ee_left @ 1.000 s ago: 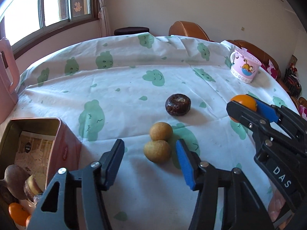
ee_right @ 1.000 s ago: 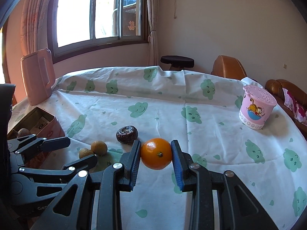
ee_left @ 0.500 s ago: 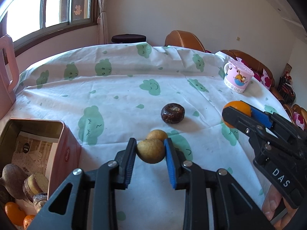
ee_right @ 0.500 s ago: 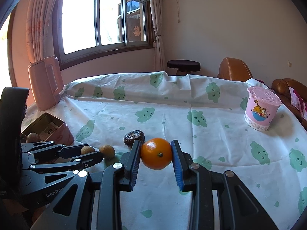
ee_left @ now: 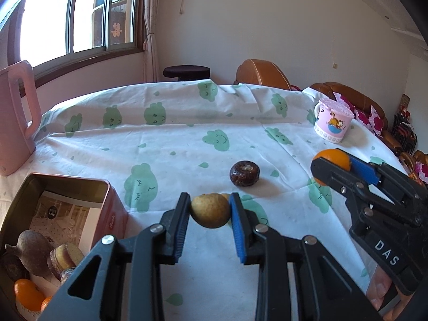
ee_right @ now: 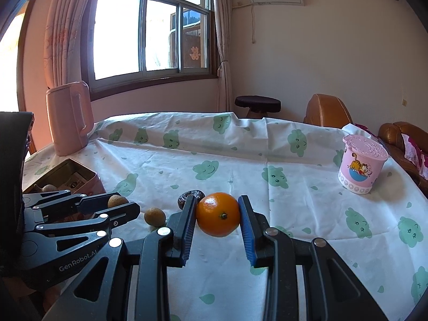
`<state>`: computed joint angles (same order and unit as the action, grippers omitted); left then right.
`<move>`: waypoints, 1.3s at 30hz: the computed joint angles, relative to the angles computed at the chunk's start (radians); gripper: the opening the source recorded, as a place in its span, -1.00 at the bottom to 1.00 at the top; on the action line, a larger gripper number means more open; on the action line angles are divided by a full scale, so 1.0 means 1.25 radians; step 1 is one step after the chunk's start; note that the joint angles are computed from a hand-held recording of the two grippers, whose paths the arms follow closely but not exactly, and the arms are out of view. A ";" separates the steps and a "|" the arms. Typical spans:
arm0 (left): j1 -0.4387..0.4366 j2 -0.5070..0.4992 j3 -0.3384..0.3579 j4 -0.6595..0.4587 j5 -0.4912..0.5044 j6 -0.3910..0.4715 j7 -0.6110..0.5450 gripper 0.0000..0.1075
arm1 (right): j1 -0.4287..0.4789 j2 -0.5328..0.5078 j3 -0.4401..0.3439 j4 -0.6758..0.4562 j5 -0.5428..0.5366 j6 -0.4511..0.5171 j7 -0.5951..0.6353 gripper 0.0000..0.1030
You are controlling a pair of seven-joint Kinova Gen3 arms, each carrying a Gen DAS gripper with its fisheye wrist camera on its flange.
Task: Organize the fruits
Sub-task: 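Lift the tan fruit with the left tool while the right tool holds the orange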
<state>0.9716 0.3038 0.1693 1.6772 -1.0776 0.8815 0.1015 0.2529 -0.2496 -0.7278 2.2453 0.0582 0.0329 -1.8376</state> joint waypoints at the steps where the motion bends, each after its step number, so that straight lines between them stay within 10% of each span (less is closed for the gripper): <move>1: 0.004 -0.002 -0.001 0.005 -0.007 0.002 0.010 -0.42 | 0.002 -0.003 -0.002 0.003 0.000 -0.006 0.000 -0.35; 39: 0.071 0.004 0.053 0.061 -0.233 0.174 0.226 -0.42 | -0.115 -0.063 0.086 0.110 -0.252 -0.189 0.233 -0.35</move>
<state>1.0608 0.3092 0.2352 1.7529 -1.3694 1.0986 0.3840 0.1091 -0.3283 -0.6206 2.3827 -0.2566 -0.2033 -1.5469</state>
